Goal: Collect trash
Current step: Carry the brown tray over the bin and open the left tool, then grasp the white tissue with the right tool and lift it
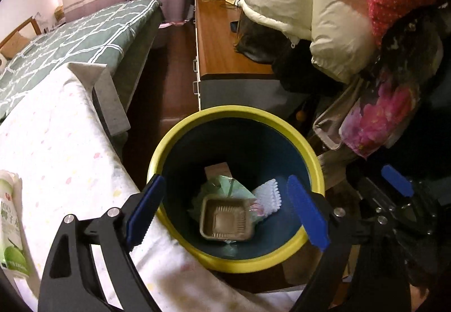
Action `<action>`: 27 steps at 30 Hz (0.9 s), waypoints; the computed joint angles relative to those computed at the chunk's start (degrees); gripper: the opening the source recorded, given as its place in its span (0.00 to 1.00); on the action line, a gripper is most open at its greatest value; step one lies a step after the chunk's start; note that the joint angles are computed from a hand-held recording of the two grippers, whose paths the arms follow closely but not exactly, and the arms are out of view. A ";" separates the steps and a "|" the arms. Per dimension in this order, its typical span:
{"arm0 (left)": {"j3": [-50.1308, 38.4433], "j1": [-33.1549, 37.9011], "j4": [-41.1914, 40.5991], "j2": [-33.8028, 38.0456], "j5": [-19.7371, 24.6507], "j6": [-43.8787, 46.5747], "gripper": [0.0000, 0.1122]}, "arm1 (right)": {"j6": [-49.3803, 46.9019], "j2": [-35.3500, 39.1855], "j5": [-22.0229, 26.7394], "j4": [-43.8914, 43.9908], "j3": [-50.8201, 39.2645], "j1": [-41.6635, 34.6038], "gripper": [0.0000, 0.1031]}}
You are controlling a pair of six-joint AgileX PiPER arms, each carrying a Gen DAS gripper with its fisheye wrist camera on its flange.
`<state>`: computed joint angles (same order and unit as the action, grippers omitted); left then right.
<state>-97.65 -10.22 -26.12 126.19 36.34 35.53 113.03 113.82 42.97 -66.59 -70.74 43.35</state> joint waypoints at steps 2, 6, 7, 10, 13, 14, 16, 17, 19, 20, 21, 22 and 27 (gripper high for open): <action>2.46 0.48 -0.47 -1.83 -1.53 1.03 0.78 | 0.45 -0.21 -0.16 -0.46 0.27 0.21 0.61; 9.81 3.65 -6.28 -7.39 -4.29 7.53 0.83 | 0.28 0.01 0.28 -0.60 -0.43 0.78 0.64; 11.44 4.67 -7.93 -8.64 -4.78 9.30 0.84 | 0.15 0.11 0.46 -0.51 -0.66 0.99 0.65; 17.26 8.42 -13.37 -12.77 -6.32 15.51 0.84 | -2.01 1.21 0.82 0.78 -2.65 1.42 0.65; 21.40 13.21 -18.52 -15.62 -6.12 21.62 0.85 | -4.82 2.44 1.37 2.41 -5.31 1.94 0.65; 22.35 14.78 -19.95 -16.28 -5.90 23.33 0.85 | -5.64 2.83 1.50 2.88 -6.19 2.06 0.65; 24.44 18.49 -23.02 -17.71 -5.93 27.09 0.85 | -7.95 4.12 2.24 4.06 -8.92 2.60 0.65; 24.94 20.21 -24.15 -18.11 -5.68 28.51 0.86 | -9.77 5.11 2.69 4.95 -11.01 2.96 0.65; 26.03 24.25 -27.08 -18.87 -4.99 32.01 0.87 | -12.89 6.94 3.09 6.60 -14.71 3.51 0.65; 26.41 26.07 -28.44 -19.04 -4.74 33.57 0.87 | -14.20 7.70 3.32 7.33 -16.27 3.71 0.65; 26.79 28.18 -29.83 -19.24 -4.63 35.23 0.87 | -16.35 9.02 3.74 8.49 -18.93 4.05 0.65; 27.08 30.15 -31.20 -19.31 -4.61 36.92 0.87 | -18.21 10.19 4.09 9.50 -21.29 4.33 0.65; 26.18 39.63 -36.13 -18.42 -3.87 42.97 0.87 | -31.26 19.51 7.53 16.51 -39.78 6.21 0.65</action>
